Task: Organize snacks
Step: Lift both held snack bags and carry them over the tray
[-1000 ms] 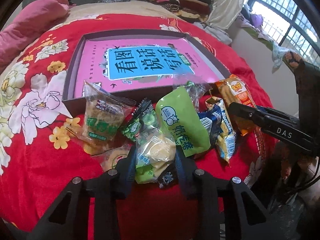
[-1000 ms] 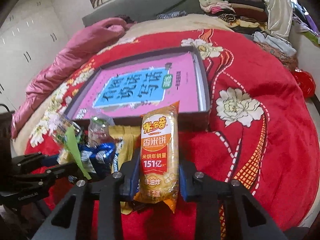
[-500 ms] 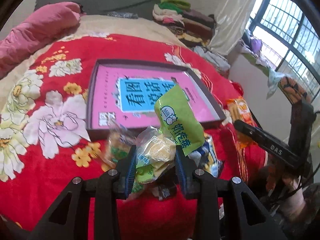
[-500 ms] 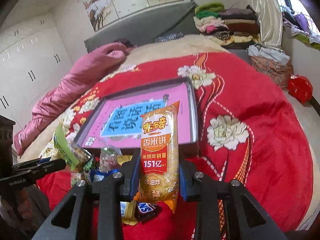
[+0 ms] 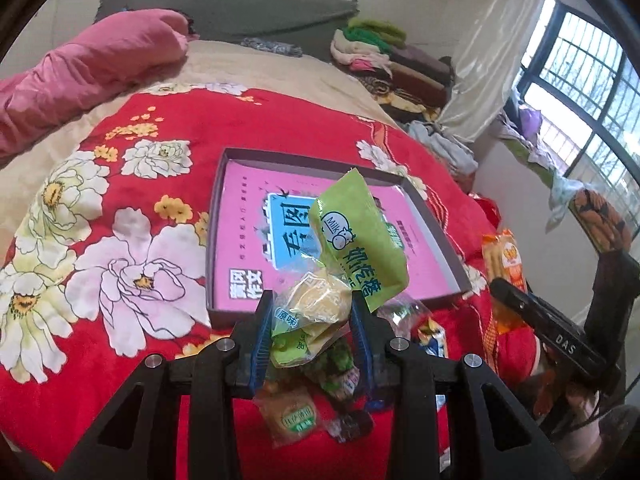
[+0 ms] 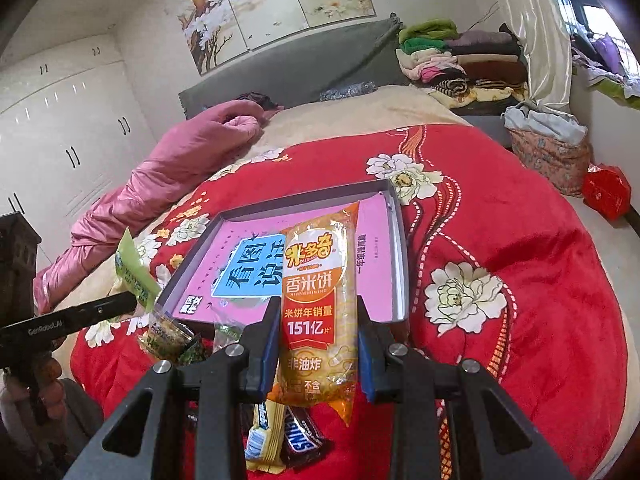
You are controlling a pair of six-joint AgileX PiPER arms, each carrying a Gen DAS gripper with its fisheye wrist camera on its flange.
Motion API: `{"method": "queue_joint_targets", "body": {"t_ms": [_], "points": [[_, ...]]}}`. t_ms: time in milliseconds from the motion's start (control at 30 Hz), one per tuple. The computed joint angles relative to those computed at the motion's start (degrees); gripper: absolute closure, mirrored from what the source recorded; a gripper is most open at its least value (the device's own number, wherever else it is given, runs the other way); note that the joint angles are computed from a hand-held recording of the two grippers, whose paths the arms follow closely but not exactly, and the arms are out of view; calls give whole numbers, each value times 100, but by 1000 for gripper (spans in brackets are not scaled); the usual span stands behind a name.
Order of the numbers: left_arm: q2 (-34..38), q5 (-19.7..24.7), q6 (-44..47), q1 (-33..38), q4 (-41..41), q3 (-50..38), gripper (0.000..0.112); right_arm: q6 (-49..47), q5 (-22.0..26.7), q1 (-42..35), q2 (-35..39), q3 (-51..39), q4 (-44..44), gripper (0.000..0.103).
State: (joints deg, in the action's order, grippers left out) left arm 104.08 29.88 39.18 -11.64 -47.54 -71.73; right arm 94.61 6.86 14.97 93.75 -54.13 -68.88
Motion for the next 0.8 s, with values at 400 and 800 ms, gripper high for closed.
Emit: {"method": "queue_joint_targets", "body": {"t_ms": [400,800], "points": [[443,-189,-507,-152,353,-610,75,-208,-184,-205,362,-359,78,70],[1107,-189,-1449,-222,1226,-1430,75,-2100,-205,-397,950,-1002,1872,70]]}}
